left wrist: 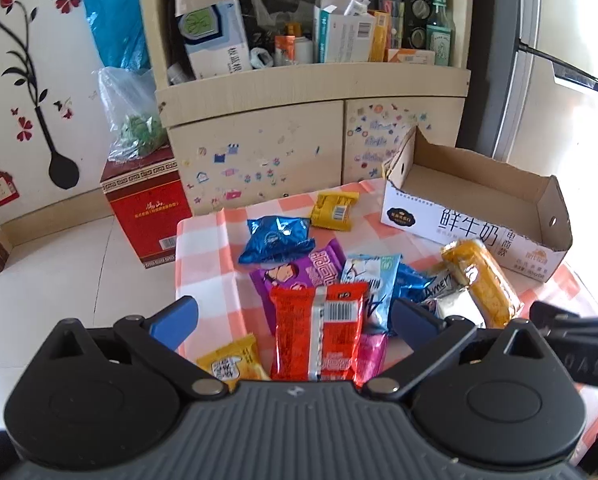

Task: Organize snacks
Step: 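Move both tools over the snack pile toward the packets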

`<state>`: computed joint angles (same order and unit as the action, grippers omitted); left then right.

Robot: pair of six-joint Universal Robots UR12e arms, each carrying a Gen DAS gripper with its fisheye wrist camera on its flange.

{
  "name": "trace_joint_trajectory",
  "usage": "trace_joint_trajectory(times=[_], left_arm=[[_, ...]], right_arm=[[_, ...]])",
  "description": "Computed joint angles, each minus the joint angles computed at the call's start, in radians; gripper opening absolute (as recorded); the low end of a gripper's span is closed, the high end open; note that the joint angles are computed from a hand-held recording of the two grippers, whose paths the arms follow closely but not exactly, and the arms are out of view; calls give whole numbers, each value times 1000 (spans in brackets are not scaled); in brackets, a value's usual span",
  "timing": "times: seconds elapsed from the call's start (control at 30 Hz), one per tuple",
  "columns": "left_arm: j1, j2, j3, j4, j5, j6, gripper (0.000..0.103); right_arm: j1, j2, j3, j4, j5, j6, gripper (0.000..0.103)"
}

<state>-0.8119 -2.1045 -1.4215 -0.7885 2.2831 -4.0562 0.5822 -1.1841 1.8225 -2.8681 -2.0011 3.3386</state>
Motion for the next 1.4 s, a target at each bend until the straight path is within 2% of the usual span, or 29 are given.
trace_joint_trajectory(times=[0.17, 0.3, 0.57, 0.7, 0.93, 1.17, 1.4], left_arm=[[9, -18, 31, 4, -40, 105, 102], [9, -33, 55, -21, -29, 148, 102], [27, -43, 71, -125, -57, 49, 102], [35, -46, 71, -149, -87, 15, 102], [34, -62, 93, -187, -83, 2, 102], [38, -67, 99, -213, -80, -25, 102], [37, -73, 106, -214, -85, -1, 102]], right_arm=[[-8, 8, -11, 24, 39, -88, 103], [-21, 8, -14, 31, 86, -124, 103], [-49, 25, -24, 70, 171, -77, 103], [-51, 36, -31, 88, 193, -69, 103], [-57, 48, -47, 104, 206, -70, 103], [-68, 49, -49, 119, 233, -10, 103], [-66, 50, -49, 115, 231, -1, 103]])
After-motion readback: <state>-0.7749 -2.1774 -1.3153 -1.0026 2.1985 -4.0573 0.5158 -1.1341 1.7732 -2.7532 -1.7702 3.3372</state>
